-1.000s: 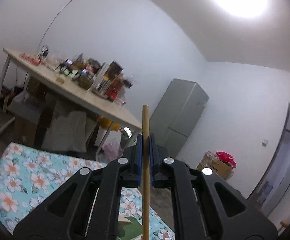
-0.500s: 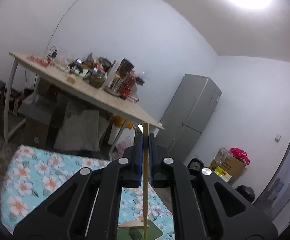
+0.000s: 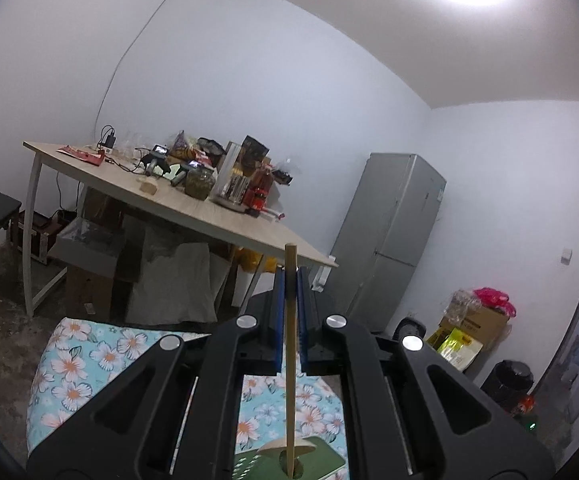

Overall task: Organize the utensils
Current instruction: 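Raise the left tool's chopstick over the green holder and open to drop it in, then carry the right tool's chopstick over the green holder and open to drop it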

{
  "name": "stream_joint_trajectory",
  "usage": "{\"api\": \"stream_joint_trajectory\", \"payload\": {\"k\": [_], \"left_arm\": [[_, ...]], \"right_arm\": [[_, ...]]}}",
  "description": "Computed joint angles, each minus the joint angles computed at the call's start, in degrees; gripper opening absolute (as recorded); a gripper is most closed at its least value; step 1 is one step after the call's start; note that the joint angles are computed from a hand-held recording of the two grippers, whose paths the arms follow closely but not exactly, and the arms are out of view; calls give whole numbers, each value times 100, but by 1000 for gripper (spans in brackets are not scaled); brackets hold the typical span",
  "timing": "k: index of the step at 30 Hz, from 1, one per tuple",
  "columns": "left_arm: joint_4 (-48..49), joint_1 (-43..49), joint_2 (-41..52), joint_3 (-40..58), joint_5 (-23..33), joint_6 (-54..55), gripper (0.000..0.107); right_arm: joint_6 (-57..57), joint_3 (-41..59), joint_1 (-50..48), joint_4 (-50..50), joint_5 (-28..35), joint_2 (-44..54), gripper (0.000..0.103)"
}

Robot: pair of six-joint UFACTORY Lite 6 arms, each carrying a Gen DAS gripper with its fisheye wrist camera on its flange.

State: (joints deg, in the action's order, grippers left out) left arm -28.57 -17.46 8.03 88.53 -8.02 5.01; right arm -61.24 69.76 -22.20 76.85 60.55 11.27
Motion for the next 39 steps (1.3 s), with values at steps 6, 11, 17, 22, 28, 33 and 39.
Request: {"api": "stream_joint_trajectory", "payload": {"k": [6,11,17,22,28,33,39], "left_arm": [[-1661,-241,192,-117,-299,1971,5],[-2595,-262,323,-224,-131,2920,5],[-2289,-190,146,-621,-32,2454,29],[-2051,-182,-301,-1177,-157,2156,39],[-1878,-246,-1278,-2126,-272,2011,47],[-2428,-405,-2305,-3147,-430,2695,58],[-2896,-407,-3057,-4149,-305,3168,61]], "right_arm": [[20,27,7,-43,-29,-33,7],[7,9,55,-88,-79,-190,7],[-60,44,109,-145,-104,-575,7],[6,229,254,-175,-148,-922,7],[268,1048,599,-176,-206,-1062,7],[602,2163,905,-166,-236,-920,7],[916,3278,1682,-607,-932,-588,7]]}}
